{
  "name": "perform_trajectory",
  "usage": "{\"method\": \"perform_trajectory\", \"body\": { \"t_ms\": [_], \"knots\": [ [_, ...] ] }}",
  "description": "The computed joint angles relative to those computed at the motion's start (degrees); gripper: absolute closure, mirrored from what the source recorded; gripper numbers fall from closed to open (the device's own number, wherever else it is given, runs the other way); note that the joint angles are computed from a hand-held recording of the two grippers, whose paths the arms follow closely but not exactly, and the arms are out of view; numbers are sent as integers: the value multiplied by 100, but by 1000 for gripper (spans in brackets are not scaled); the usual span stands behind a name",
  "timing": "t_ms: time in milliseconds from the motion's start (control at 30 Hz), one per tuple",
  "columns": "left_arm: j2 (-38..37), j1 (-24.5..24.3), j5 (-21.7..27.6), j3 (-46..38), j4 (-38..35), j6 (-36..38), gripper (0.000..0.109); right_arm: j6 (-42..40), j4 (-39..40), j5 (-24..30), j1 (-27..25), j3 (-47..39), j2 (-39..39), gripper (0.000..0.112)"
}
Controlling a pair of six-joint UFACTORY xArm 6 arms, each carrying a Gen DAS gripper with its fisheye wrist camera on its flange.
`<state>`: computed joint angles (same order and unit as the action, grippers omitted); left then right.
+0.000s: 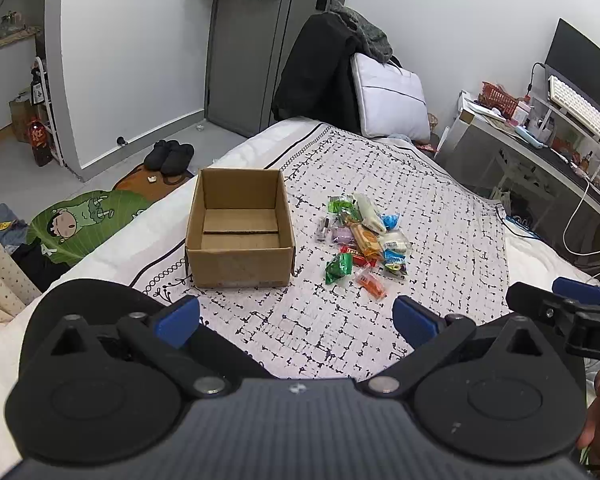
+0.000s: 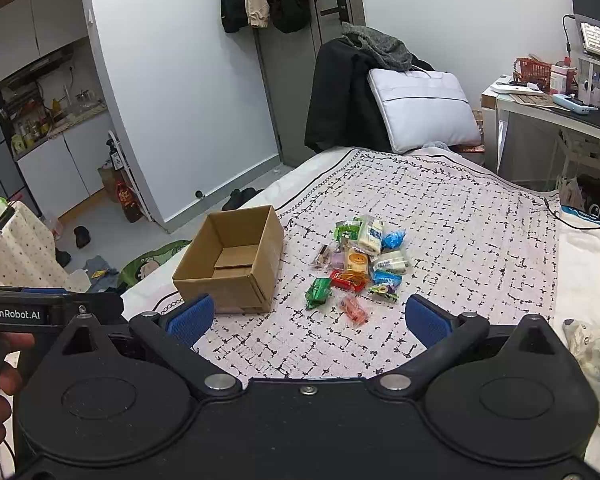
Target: Organize snacks
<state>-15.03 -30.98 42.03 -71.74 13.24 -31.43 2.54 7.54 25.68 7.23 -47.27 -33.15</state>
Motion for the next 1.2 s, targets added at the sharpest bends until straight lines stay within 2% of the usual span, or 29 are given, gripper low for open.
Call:
{"method": "perform_trajectory", "body": {
  "t_ms": [767, 933, 1200],
  "knots": [
    [-70, -23, -263, 132, 20, -23, 6, -105, 43, -15, -110, 43, -13, 10],
    [-8, -60, -376, 98, 244, -146, 6, -125, 38, -29, -177, -5, 90, 10],
    [196, -42, -447, -12, 79, -88, 7, -338, 275, -29, -265, -111, 362, 10]
  ]
}}
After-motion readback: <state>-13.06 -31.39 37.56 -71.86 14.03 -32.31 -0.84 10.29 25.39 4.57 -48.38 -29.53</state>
